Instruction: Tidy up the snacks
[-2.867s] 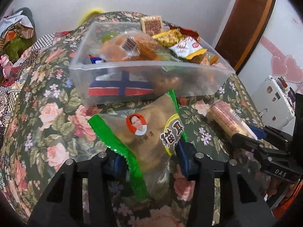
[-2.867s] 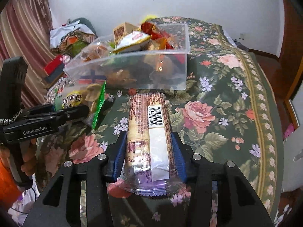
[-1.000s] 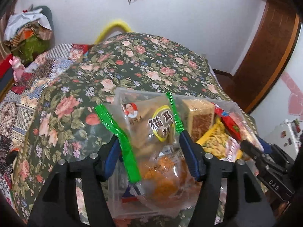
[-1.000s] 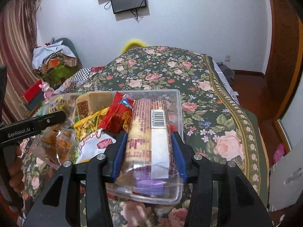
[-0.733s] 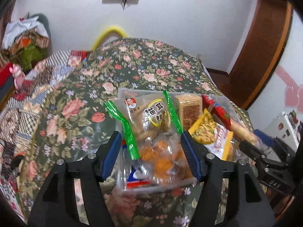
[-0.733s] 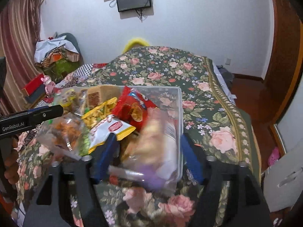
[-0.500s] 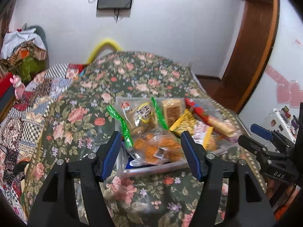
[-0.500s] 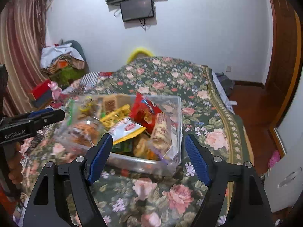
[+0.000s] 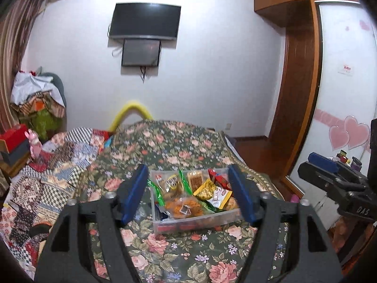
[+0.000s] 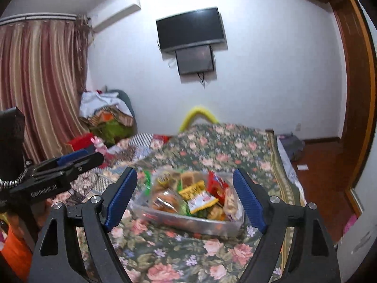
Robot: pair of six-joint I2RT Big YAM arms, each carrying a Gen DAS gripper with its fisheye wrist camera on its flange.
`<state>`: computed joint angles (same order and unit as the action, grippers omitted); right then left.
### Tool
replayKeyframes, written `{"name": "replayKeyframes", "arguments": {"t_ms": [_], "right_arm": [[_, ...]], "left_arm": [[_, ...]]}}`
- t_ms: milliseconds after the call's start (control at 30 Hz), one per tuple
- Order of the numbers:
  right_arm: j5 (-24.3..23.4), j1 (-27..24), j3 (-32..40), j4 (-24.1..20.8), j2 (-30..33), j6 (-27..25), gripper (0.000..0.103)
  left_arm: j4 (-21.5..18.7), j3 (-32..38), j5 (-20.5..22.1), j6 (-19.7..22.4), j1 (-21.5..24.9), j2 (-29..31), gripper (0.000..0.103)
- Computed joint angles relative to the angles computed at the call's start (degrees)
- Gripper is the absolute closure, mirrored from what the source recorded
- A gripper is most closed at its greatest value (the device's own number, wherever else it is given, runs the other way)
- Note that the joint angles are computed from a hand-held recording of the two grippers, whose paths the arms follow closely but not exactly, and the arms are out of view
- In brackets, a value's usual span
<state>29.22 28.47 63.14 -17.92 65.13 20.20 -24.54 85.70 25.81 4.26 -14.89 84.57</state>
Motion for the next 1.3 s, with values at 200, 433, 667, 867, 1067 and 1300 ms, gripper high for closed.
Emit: {"name": "replayKeyframes", "arguments": {"t_ms": [200,433,667,867,1067,1300], "right_arm": [[4.0,1.82,0.49,2.11,-0.1,-1.55,0.007],[7.57,2.67,0.53,3.32,0.31,-1.84,0.0],[9.02,2.95,-0.29,2.94,-0.12,-0.73,0.0],[8.58,2.73,-0.52,2.27,-0.46,0.31,0.0],[9.18,3.08,-0.79,1.89,-0.83,0.39,0.0],[9.38,2.99,-0.77,2.04,-0.77,0.23,0.0]], "left_arm": [[2.45,-2.17,0.48,-1.53,0.85,-2.4,0.009],[5.05,-4.22,-0.88,-1.2,0.61,-4.09,0.002],[6.27,-5.53,-1.76,-0.65,0.34,-4.8,0.001],[6.74,-6.07,-2.01,0.03,-0.05,-5.05,0.001],[6.36,-5.9,-1.52,0.22,-0.12,-4.85,0.0],[5.59,-5.3,-1.54,0.25,-0.23,-4.38,0.0]]}}
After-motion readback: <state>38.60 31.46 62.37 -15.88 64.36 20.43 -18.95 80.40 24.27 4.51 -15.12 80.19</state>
